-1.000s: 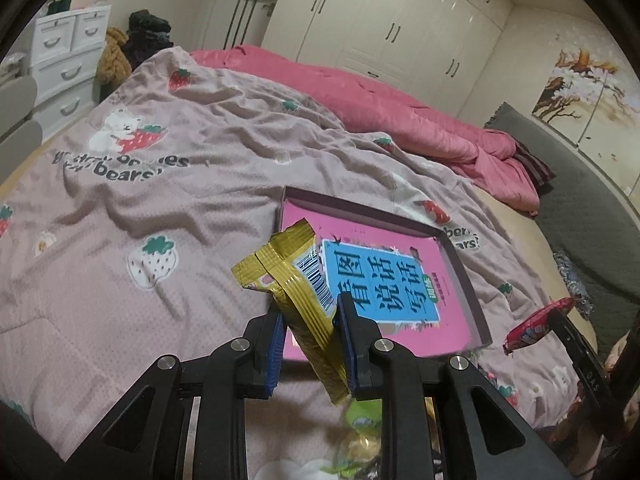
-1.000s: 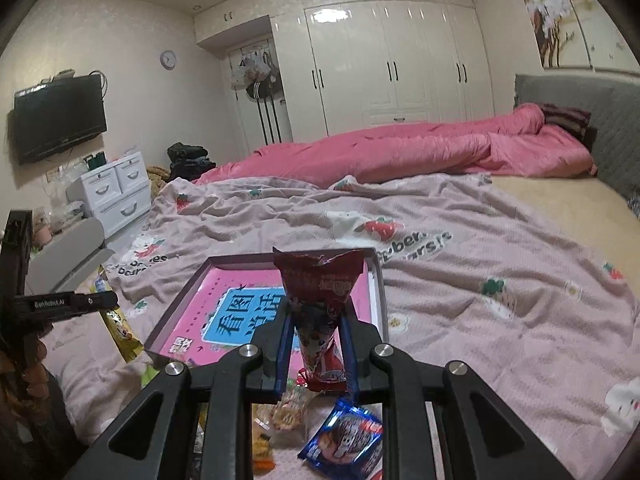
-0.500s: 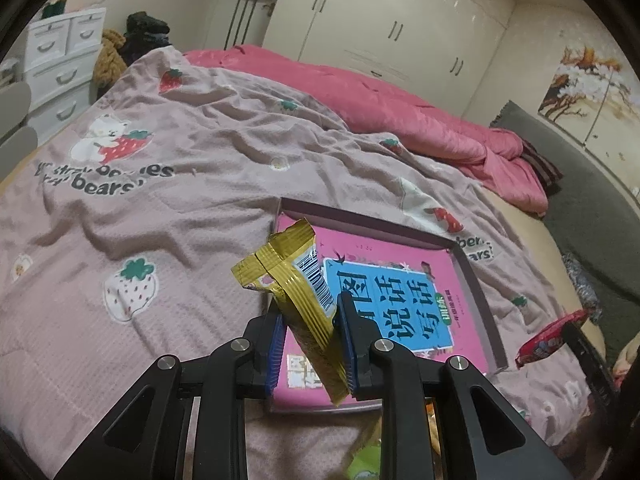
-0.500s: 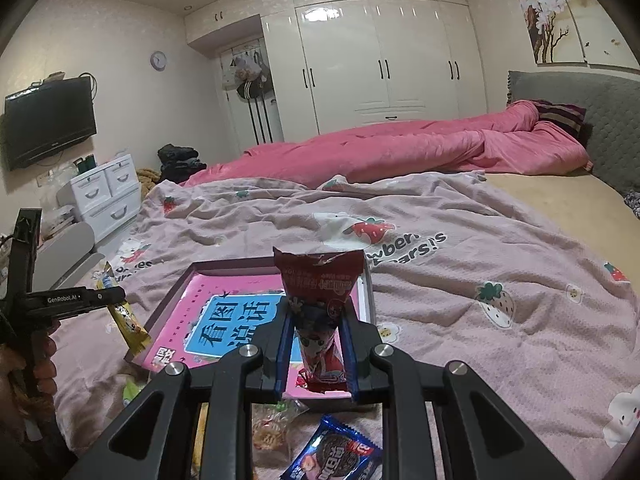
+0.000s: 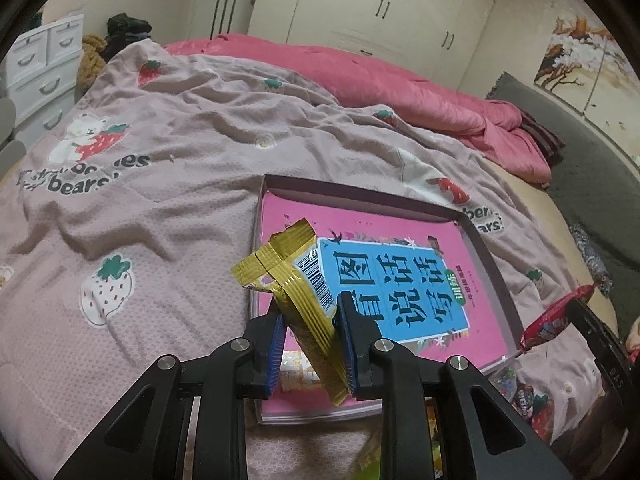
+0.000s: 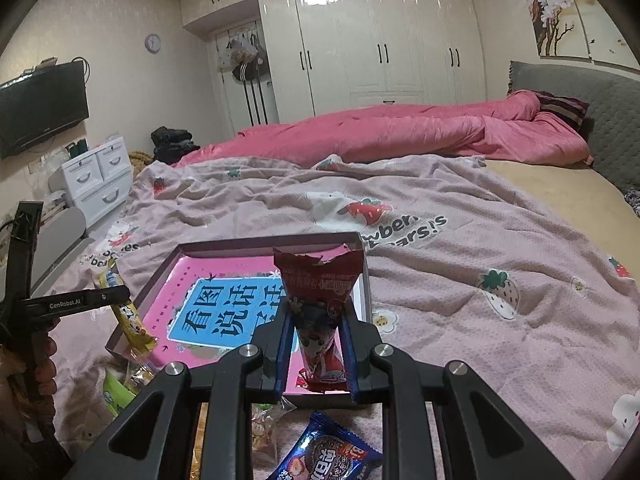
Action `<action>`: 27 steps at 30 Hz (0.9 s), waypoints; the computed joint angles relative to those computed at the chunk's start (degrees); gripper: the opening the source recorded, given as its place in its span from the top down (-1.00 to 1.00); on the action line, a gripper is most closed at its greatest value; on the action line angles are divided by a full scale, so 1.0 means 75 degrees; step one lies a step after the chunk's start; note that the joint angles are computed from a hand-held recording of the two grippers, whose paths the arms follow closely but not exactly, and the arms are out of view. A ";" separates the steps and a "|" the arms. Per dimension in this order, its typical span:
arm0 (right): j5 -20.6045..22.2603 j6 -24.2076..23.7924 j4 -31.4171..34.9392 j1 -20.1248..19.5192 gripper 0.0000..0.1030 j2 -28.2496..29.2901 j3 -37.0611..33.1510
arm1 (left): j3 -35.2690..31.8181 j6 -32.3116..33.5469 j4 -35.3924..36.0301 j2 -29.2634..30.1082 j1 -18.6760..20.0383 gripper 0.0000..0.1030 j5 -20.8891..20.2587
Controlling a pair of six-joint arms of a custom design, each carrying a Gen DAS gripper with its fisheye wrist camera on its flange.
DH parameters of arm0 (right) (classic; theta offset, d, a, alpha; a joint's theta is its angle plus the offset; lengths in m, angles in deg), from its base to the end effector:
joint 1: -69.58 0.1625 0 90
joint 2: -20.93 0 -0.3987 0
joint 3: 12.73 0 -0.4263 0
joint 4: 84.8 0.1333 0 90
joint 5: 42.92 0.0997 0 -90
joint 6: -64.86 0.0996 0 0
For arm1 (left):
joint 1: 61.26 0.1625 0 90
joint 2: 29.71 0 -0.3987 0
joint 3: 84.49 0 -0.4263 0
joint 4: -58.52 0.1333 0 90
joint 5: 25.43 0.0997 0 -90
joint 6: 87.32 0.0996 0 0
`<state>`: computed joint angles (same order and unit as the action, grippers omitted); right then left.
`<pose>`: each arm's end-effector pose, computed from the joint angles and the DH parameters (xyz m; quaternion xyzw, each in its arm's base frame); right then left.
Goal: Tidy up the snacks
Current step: 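Carry the yellow wafer bar and red snack pack into the tray with both tools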
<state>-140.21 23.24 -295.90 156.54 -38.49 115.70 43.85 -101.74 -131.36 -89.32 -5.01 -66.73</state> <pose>0.0943 -0.5004 0.1257 0.2699 -0.8555 0.3836 0.2193 -0.0912 -0.5111 0.1045 0.0382 0.8837 -0.3854 0.2628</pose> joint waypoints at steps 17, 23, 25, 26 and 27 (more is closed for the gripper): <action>-0.0491 0.0429 0.0750 -0.0157 0.56 0.0410 -0.0606 | -0.0192 -0.0037 0.0533 0.0092 0.0246 0.50 -0.0388; -0.0240 0.0498 0.1132 -0.0220 0.56 0.0559 -0.0876 | -0.0232 -0.0047 0.0541 0.0125 0.0316 0.50 -0.0441; -0.0161 0.0527 0.1349 -0.0239 0.56 0.0640 -0.1011 | -0.0257 -0.0061 0.0559 0.0131 0.0344 0.50 -0.0470; -0.0148 0.0548 0.1446 -0.0245 0.56 0.0679 -0.1079 | -0.0273 -0.0057 0.0572 0.0139 0.0355 0.50 -0.0479; -0.0156 0.0549 0.1472 -0.0244 0.56 0.0729 -0.1129 | -0.0288 -0.0050 0.0586 0.0151 0.0359 0.50 -0.0472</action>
<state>-141.38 27.35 -284.87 154.71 -33.03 107.23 41.69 -102.12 -126.97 -88.19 -2.32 -70.27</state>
